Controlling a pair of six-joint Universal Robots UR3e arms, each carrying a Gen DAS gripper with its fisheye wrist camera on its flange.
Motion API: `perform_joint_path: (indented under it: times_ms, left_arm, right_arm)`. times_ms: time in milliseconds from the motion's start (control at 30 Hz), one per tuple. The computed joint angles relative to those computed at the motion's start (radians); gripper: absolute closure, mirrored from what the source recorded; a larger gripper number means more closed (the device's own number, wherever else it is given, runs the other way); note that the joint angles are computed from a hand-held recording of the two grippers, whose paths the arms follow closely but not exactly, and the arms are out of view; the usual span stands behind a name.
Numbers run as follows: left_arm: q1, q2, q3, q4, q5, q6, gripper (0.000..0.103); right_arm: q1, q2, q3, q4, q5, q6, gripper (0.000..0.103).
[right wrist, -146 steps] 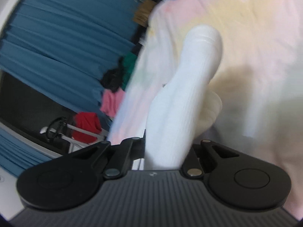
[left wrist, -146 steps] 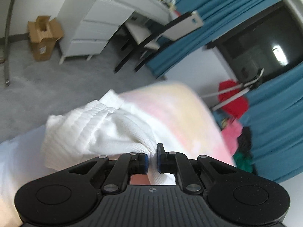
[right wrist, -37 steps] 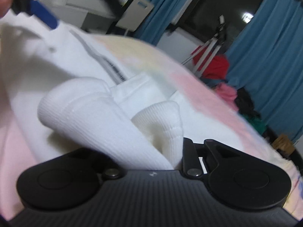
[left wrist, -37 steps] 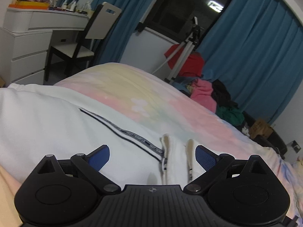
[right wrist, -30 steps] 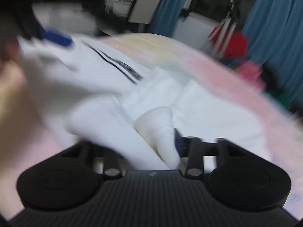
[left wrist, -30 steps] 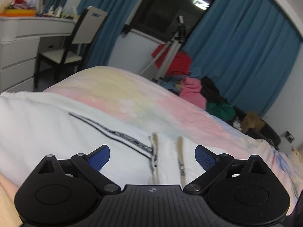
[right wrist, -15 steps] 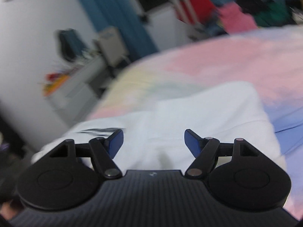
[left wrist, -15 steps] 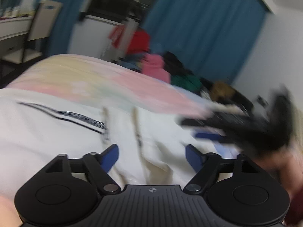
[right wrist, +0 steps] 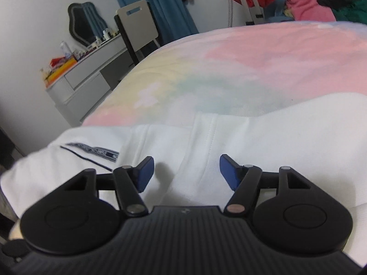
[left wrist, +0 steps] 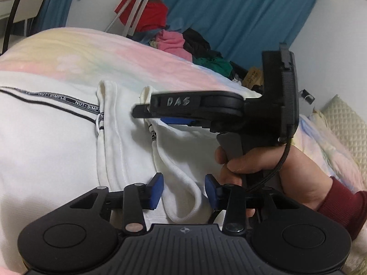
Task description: Fold clothes
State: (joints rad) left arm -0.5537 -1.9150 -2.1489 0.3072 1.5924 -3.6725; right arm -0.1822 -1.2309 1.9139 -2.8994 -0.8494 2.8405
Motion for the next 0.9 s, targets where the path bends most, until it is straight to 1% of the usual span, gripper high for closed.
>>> perform_joint_path:
  times_ms: [33,67,100,133,167,233,300,333,400,467,500,533,633,700,767,800,833,900]
  left_arm:
    - [0.0,0.001,-0.001,-0.004,0.006,0.001,0.072]
    - [0.0,0.004,-0.004,-0.009,0.013,-0.005,0.083]
    - [0.002,0.007,-0.008,-0.012,0.016,-0.011,0.084]
    - [0.006,0.014,-0.013,-0.011,0.01,-0.016,0.088]
    - [0.003,0.02,-0.015,-0.008,0.016,-0.015,0.093]
    - [-0.004,0.035,-0.022,0.001,0.029,-0.012,0.096]
    - [-0.025,0.055,-0.036,0.032,0.049,-0.001,0.096]
    - [-0.041,0.059,-0.032,0.042,0.054,-0.013,0.097]
    - [-0.043,0.099,-0.071,0.08,0.031,-0.034,0.097]
    - [-0.055,0.13,-0.101,0.101,0.028,-0.055,0.097]
    - [-0.064,0.129,-0.102,0.098,0.035,-0.055,0.097]
    - [-0.071,0.121,-0.089,0.066,0.049,-0.052,0.097]
    - [-0.074,0.093,-0.033,-0.071,0.071,-0.054,0.096]
    - [-0.062,0.065,-0.013,-0.117,0.069,-0.053,0.096]
    - [-0.055,0.04,-0.013,-0.092,0.073,-0.04,0.095]
    - [-0.055,0.039,-0.016,-0.079,0.073,-0.037,0.094]
    - [-0.062,0.042,-0.024,-0.062,0.08,-0.043,0.09]
    - [-0.077,0.059,-0.044,-0.036,0.099,-0.046,0.085]
  right_arm:
    - [0.013,-0.003,0.002,-0.017,-0.032,-0.008,0.068]
    - [0.01,-0.009,0.016,-0.032,-0.03,-0.009,0.071]
    - [0.005,-0.016,0.03,-0.047,-0.024,-0.01,0.077]
    - [-0.001,-0.022,0.045,-0.062,-0.018,-0.01,0.082]
    - [-0.006,-0.028,0.059,-0.076,-0.011,-0.011,0.084]
    - [-0.02,-0.059,0.103,-0.125,0.003,-0.003,0.09]
    - [-0.04,-0.105,0.149,-0.156,0.031,-0.008,0.091]
    - [-0.054,-0.138,0.171,-0.158,0.053,-0.02,0.091]
    - [-0.083,-0.208,0.208,-0.135,0.104,-0.039,0.091]
    - [-0.114,-0.28,0.246,-0.092,0.15,-0.052,0.091]
    - [-0.129,-0.309,0.271,-0.081,0.171,-0.055,0.091]
    - [-0.134,-0.323,0.293,-0.086,0.173,-0.054,0.091]
    - [-0.085,-0.272,0.319,-0.144,0.083,-0.049,0.091]
    - [-0.033,-0.158,0.307,-0.257,0.004,-0.028,0.091]
    - [-0.033,-0.076,0.292,-0.34,0.02,0.031,0.089]
    - [-0.041,-0.079,0.289,-0.339,0.03,0.051,0.088]
    - [-0.05,-0.088,0.287,-0.328,0.039,0.069,0.088]
    - [-0.072,-0.123,0.307,-0.333,0.054,0.096,0.086]
